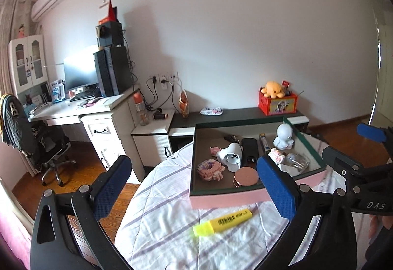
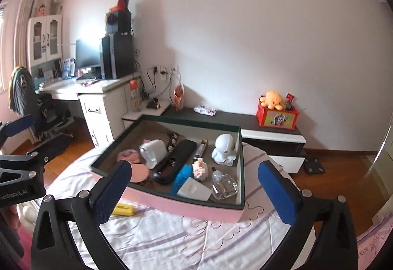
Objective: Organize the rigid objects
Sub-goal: 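Withdraw both tools from the box toward the yellow highlighter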
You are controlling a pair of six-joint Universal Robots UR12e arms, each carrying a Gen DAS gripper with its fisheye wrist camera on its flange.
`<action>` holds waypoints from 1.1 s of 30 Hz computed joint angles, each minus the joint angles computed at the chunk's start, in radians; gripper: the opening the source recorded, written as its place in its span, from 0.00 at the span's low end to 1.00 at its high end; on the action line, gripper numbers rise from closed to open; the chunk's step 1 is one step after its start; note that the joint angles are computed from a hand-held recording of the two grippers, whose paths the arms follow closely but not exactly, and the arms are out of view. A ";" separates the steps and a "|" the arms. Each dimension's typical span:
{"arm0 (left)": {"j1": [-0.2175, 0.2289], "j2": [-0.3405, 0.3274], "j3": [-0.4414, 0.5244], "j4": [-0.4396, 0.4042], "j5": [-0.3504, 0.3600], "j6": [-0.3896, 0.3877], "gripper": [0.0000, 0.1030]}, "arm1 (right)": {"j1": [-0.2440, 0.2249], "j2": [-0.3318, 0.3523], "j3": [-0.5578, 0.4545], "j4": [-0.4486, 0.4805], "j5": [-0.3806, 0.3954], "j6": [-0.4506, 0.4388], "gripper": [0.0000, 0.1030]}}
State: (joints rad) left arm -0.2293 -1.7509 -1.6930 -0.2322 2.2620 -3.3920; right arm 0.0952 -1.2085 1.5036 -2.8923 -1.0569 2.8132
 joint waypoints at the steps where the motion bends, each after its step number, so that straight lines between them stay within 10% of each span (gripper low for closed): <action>1: -0.007 0.011 -0.011 0.008 0.006 -0.001 1.00 | -0.002 -0.012 0.014 -0.010 0.003 0.000 1.00; 33: -0.170 0.119 -0.121 0.167 0.184 0.059 1.00 | -0.081 -0.270 0.300 -0.156 0.143 -0.001 1.00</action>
State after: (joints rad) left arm -0.3990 -1.6317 -1.8136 -0.0654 2.4459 -3.3332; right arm 0.0140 -1.4786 1.8033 -3.0487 -0.9142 2.8121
